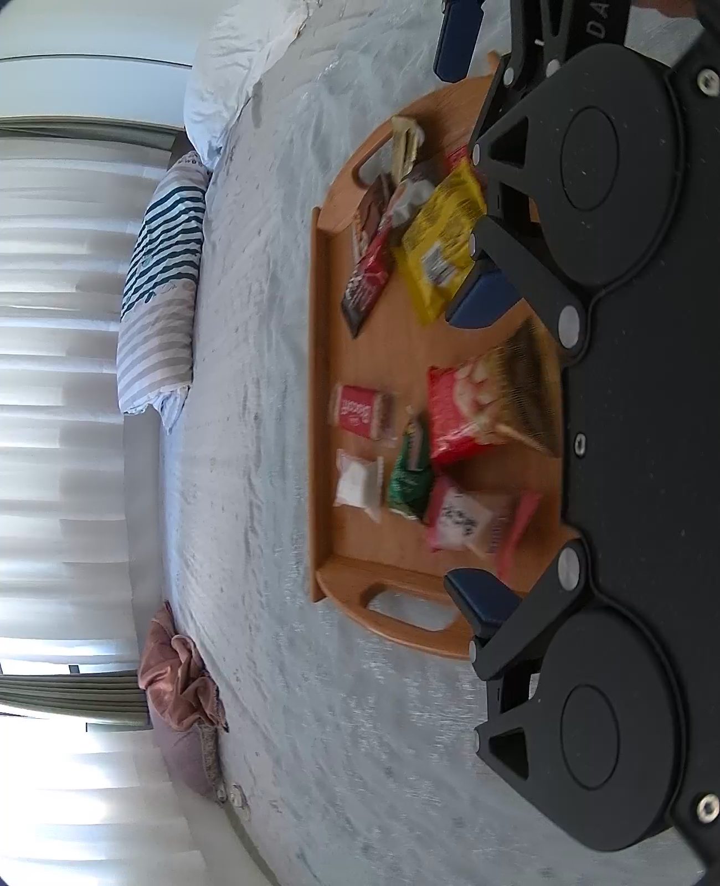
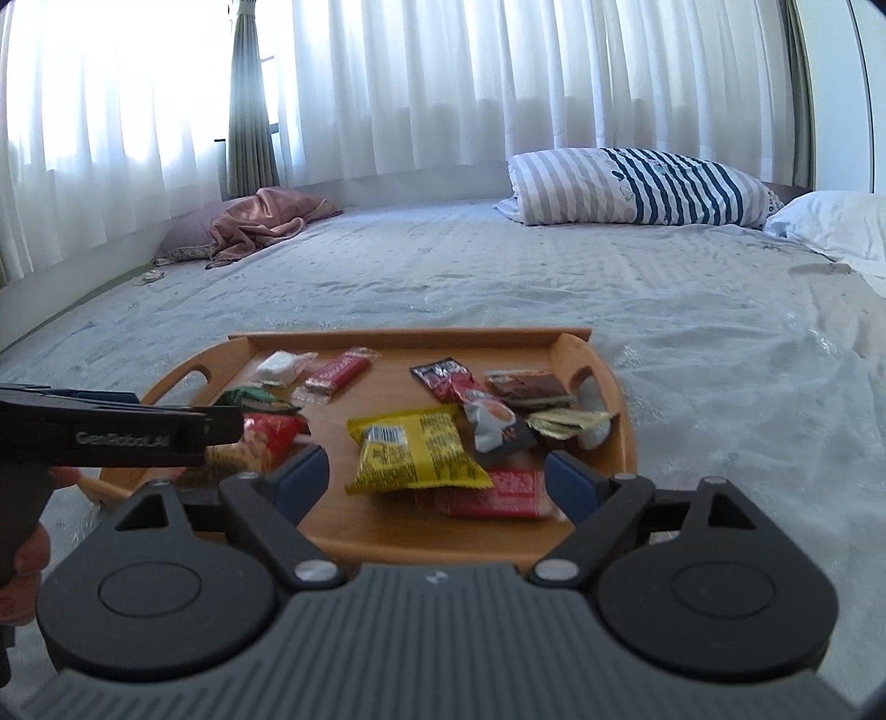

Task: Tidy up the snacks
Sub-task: 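Move both open grippers back toward the last snacks beside the tray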

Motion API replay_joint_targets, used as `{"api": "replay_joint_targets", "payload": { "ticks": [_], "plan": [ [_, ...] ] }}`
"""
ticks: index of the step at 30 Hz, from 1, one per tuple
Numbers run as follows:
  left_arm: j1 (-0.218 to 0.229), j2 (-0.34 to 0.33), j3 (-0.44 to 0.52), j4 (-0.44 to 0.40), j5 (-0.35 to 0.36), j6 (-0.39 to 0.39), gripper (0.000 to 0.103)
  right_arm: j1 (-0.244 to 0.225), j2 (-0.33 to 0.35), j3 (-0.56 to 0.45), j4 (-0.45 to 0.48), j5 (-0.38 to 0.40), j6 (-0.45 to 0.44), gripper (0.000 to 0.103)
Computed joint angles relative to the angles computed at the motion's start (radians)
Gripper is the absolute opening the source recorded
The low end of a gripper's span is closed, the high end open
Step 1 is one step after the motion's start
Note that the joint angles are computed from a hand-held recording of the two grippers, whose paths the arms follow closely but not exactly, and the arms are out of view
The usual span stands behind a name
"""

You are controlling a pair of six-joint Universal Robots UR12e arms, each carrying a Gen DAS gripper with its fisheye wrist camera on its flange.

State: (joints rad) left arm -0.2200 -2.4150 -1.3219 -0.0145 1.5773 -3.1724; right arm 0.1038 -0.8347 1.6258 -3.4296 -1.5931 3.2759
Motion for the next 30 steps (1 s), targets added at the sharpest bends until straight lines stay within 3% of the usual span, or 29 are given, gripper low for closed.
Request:
{"api": "replay_joint_targets", "payload": {
  "ticks": [13, 18, 30],
  "plan": [
    [-0.004, 0.048, -0.114, 0.039, -0.010, 0.006, 0.101, -0.012, -0.016, 0.063, 0.007, 0.014, 0.022, 0.100],
    [0.003, 0.068, -0.156, 0.036, -0.050, -0.019, 0.103, -0.018, -0.020, 0.080, 0.019, 0.034, 0.019, 0.102],
    [0.005, 0.099, -0.228, 0.041, -0.076, 0.036, 0.103, -0.023, -0.023, 0.096, 0.039, 0.050, 0.023, 0.102]
  ]
}}
